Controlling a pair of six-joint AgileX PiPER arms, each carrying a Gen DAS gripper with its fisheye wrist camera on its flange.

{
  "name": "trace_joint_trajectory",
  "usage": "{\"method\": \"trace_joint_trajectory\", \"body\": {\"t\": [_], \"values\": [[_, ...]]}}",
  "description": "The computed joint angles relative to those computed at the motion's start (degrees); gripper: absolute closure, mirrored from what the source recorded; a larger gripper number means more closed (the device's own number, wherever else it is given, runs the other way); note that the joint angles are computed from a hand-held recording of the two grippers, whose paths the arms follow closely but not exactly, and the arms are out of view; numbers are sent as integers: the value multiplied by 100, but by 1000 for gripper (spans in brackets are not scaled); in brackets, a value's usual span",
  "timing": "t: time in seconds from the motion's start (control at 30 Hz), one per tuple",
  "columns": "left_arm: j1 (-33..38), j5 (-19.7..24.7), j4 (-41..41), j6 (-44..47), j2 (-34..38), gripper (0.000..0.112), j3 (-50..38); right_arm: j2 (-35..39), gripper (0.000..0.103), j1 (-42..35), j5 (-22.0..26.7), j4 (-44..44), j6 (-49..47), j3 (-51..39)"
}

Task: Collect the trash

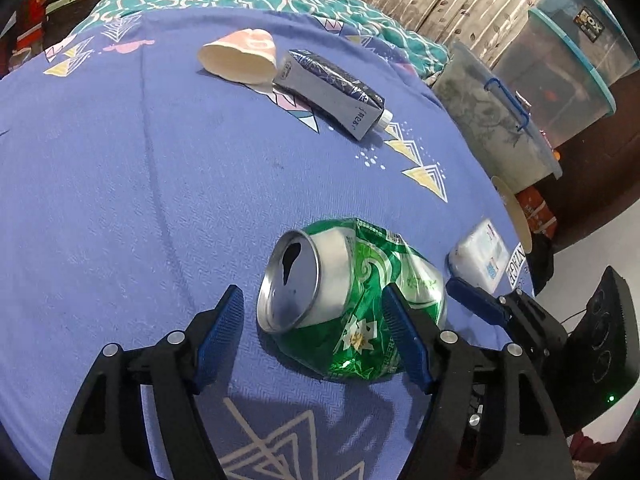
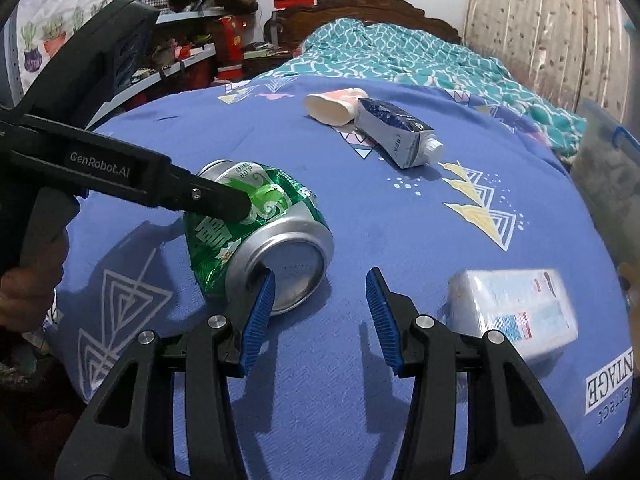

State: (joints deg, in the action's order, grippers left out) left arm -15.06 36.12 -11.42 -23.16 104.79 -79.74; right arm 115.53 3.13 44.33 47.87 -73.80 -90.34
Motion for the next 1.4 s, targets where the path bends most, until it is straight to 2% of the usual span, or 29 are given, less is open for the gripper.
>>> {"method": "trace_joint_trajectory", "body": {"t": [0.4, 0.53, 0.7, 0.97, 1.17, 1.4], "values": [[295, -255, -1268, 1058, -322, 36, 556, 36, 53, -442, 37, -39, 473, -212], [428, -302, -1942, 1608, -409, 35, 782, 158, 53, -761, 245, 148, 704, -554], [490, -352, -2508, 2037, -480, 34, 1016, 382, 34, -1193, 275, 474, 1210, -1026], [580, -345, -2993, 2445, -495, 34, 1175, 1728, 32, -1628, 1571, 69, 3199, -3106], [671, -224, -3196, 2604, -337, 34, 1021, 2048, 27, -1648, 1787, -14, 3456, -3495], [581, -95, -3066, 2458, 3, 35, 558, 2481, 25, -1617, 2143, -66, 3797, -4176]]}}
